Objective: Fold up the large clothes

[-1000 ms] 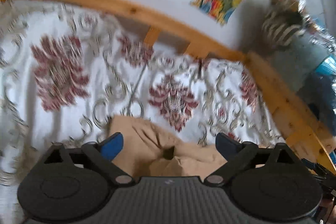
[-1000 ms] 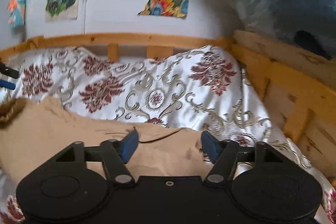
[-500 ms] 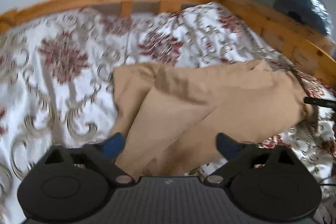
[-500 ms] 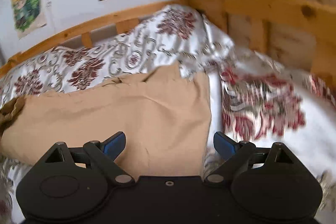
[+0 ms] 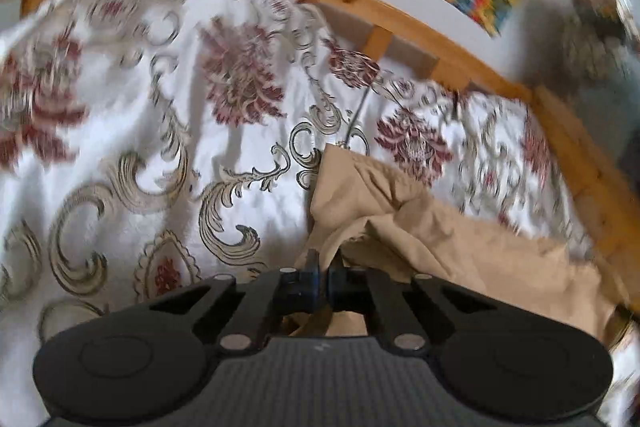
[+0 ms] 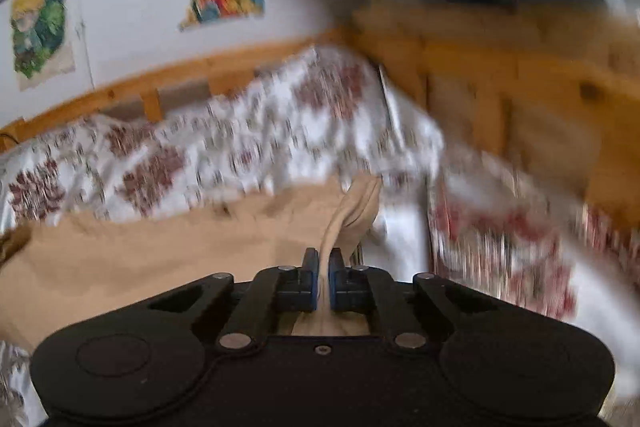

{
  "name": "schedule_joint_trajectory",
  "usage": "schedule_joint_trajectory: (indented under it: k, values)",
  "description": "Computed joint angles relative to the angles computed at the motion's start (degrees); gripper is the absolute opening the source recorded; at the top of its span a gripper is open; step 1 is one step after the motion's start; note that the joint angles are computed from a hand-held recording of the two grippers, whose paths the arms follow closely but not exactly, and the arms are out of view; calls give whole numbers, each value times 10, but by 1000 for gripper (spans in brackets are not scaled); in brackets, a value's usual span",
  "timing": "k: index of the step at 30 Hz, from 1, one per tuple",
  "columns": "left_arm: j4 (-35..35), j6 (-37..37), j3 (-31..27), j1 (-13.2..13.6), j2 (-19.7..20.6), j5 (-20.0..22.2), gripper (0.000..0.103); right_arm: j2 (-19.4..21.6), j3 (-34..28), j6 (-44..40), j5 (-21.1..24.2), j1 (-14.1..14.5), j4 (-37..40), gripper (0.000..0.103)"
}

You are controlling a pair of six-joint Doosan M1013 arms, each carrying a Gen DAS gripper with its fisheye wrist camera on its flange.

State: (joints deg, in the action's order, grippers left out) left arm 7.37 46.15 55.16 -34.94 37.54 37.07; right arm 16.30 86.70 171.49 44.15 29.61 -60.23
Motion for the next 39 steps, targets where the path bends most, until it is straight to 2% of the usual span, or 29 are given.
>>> schedule_joint_trajectory:
  k: [2, 5, 8, 10, 12, 15, 16, 20, 22, 24, 26, 29, 30, 31, 33, 34, 35, 36, 37, 39]
  values:
    - [-60, 1, -13, 14, 12, 16, 4, 4, -10, -11, 7, -1, -13, 3]
    - [-125, 53, -14, 26, 18, 23, 9, 15, -18, -41, 31, -7, 24, 3]
    - [-125, 55, 1, 27, 10, 3, 31, 20, -9, -47, 55, -10, 55, 3]
    - [-126, 68, 22, 25, -2, -33, 62, 18, 1, -37, 52, -12, 65, 5]
    - [-103, 75, 28, 20, -5, -51, 70, 13, 9, -22, 42, -13, 64, 7]
    - [-95, 117, -2, 15, 13, -30, 68, 13, 6, -38, 32, -17, 69, 13]
    - [-85, 119, -12, 13, 19, -25, 59, 14, 3, -41, 32, -17, 68, 13]
    - [31, 33, -44, 4, 40, 29, 46, 27, -13, -56, 52, -16, 65, 12]
    - [65, 6, -60, 2, 49, 71, 30, 35, -19, -71, 67, -14, 61, 8]
    - [38, 13, -69, 7, 56, 99, 17, 41, -21, -91, 76, -13, 63, 8]
    - [30, 18, -78, 9, 61, 121, 17, 48, -23, -118, 84, -13, 78, 8]
    - [68, 5, -63, 4, 51, 97, 20, 52, -23, -111, 101, -6, 73, 9]
    - [97, -12, -57, -1, 47, 91, 33, 51, -24, -100, 107, -3, 68, 12]
    - [121, -26, -49, -6, 41, 81, 57, 52, -26, -88, 117, 1, 59, 19]
    - [190, -76, -34, -19, 28, 63, 83, 54, -33, -61, 137, 15, 12, 30]
    - [228, -97, -27, -28, 23, 56, 87, 55, -34, -58, 137, 23, -23, 37]
    - [247, -97, -29, -35, 22, 51, 88, 57, -36, -62, 130, 29, -55, 40]
    - [260, -83, -30, -41, 21, 36, 91, 60, -39, -66, 118, 34, -78, 49]
    - [264, -64, -34, -46, 24, 20, 96, 63, -43, -68, 92, 38, -101, 58]
    - [260, -33, -54, -55, 39, 1, 99, 73, -57, -76, 37, 37, -109, 69]
